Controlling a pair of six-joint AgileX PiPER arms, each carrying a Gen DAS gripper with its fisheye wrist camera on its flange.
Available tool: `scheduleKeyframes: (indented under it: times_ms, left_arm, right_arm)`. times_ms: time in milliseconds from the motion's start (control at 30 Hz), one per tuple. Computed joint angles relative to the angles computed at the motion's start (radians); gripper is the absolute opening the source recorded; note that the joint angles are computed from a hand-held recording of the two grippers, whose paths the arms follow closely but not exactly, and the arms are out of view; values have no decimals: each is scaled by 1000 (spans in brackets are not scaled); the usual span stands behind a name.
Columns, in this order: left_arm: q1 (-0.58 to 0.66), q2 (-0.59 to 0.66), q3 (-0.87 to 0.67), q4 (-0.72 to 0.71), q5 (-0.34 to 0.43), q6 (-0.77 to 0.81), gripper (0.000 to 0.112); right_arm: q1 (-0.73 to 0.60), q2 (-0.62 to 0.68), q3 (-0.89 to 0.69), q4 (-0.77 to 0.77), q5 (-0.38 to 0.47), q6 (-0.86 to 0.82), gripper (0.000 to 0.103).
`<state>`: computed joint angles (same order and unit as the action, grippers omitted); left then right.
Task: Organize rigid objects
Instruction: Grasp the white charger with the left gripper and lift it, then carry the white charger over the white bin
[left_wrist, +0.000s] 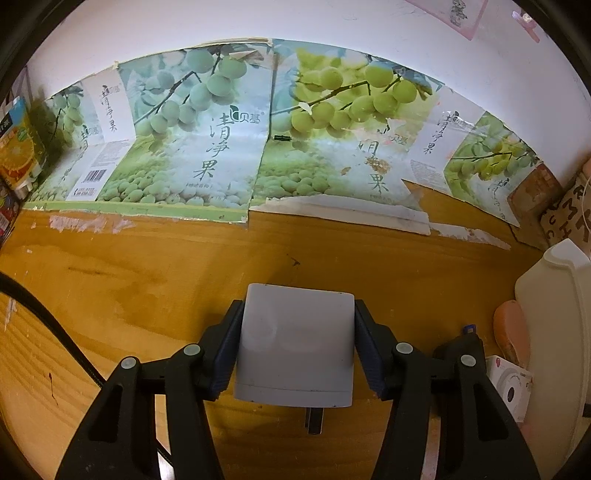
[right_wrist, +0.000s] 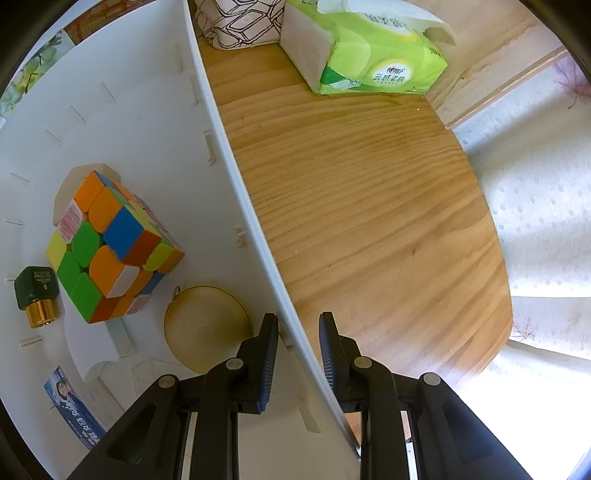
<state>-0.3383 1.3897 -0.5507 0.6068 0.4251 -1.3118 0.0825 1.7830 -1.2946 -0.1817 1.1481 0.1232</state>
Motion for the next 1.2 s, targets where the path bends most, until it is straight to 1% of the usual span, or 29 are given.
scheduleKeyframes:
  times_ms: [100,267,600,733,867,1133,1200]
  left_arm:
    - [-8,-21,14,-13,-1,-26,60]
    - [-66,-52,25,6,37,-104,60]
    - [-233,-125,36,18,142,-277,60]
    - [-343,-139,24,43,219,-392,59]
    - [-474,-142,-3,59,315,-519,59]
    - [-714,-107,-103,47,517,-736,60]
    - [-758,-89,-135,42,562,-774,60]
  right_arm:
    - [-9,-12,10,8,-7,-12,23]
    - [-26,-25,25,25,-22,-38,22]
    - [-83,-35,46,91,-50,-154,21]
    - [-112,-34,46,132,-45,-244,21]
    - [-136,-22,38,164,-41,-321,21]
    - [-164,26,-9,200,-14,-482,16]
    - [-169,35,-17,207,-13,-519,15]
